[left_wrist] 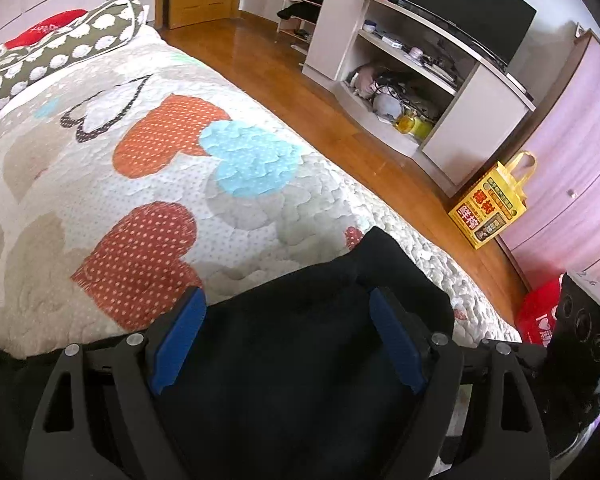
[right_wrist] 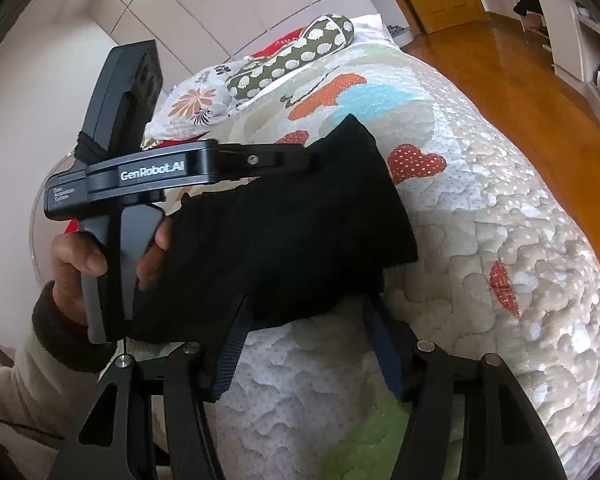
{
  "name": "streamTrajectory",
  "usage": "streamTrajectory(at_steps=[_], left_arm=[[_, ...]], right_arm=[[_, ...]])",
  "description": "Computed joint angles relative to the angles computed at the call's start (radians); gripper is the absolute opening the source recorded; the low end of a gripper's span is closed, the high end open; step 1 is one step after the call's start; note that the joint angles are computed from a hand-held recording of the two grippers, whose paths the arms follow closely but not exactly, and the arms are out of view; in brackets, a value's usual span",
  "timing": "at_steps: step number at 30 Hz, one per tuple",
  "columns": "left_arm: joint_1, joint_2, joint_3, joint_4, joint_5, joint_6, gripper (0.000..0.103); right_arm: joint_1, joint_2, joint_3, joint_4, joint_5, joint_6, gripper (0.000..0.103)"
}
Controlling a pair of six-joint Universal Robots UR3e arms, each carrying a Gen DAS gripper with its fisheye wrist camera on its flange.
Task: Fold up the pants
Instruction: 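Grasp the folded pants with the left gripper while the right gripper holds the other end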
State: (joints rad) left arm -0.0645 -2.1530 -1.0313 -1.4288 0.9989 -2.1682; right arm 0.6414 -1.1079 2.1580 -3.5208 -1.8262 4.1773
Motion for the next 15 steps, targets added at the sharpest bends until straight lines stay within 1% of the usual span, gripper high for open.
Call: streamTrajectory(at_steps=[5, 9, 12, 15], left_arm=[[-0.025, -0.033, 0.042, -0.021, 0.012, 0.033, 0.084], [-0.053, -0.079, 0.104, -0.044, 0.036, 0.046, 0.084], [-0.071, -0.127, 0.181, -0.113, 0.04, 0.072, 0.084], [-0.087, -0.161, 0.231, -0.149, 0.043, 0.095, 0.084]], right_arm=[[0.002, 0.009, -0.009, -0.007, -0.004, 0.005, 0.065], [0.006, 0.036, -0.003, -0.067, -0.021, 0.024, 0.066], [0.005, 0.057, -0.002, -0.102, -0.031, 0.025, 0.068], [0.004, 0.072, -0.008, -0.122, -0.039, 0.019, 0.07]])
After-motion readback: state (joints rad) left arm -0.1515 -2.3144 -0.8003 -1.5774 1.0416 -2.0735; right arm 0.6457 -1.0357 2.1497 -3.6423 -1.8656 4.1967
